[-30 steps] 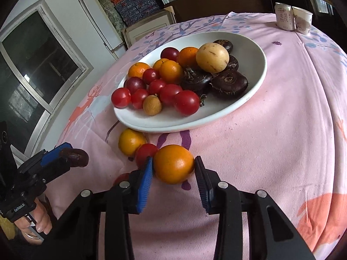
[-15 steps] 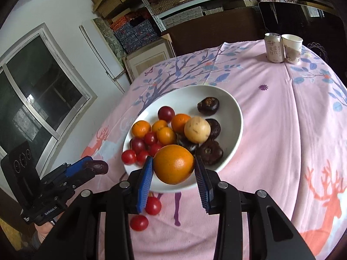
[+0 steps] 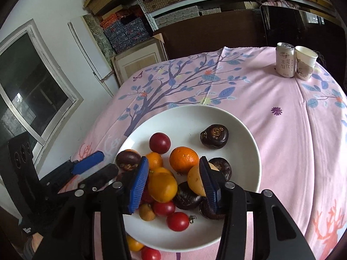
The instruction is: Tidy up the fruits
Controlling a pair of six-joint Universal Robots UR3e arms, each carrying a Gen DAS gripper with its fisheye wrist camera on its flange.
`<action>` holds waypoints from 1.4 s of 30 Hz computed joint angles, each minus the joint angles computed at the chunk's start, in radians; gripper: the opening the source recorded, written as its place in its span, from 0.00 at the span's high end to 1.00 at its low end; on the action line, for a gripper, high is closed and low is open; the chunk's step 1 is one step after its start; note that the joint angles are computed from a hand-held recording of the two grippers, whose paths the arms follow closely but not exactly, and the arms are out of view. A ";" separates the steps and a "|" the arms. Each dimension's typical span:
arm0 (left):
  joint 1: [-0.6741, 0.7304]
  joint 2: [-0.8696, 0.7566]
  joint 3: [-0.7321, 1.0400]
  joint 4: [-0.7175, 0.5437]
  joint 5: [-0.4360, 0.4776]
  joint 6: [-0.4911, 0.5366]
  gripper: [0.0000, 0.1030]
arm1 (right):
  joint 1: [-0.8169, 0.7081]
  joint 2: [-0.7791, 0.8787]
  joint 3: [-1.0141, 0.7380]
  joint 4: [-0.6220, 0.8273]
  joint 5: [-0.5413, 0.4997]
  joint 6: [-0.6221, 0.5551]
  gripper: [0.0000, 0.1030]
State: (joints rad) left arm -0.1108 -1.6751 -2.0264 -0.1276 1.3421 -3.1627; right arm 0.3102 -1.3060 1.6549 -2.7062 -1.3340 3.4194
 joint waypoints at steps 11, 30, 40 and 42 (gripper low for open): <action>0.108 0.696 -0.515 -0.203 -0.091 0.190 0.20 | 0.224 -0.288 0.448 -0.076 -0.047 -0.120 0.53; -0.250 0.264 -0.444 0.087 0.234 0.049 0.20 | 0.143 -0.378 0.609 -0.170 -0.043 -0.015 0.69; -0.258 0.070 -0.244 -0.012 0.217 0.034 0.48 | 0.020 -0.516 0.733 -0.150 0.052 -0.068 0.69; -0.261 0.044 -0.219 -0.013 0.227 0.033 0.48 | 0.014 -0.515 0.737 -0.160 0.068 -0.066 0.69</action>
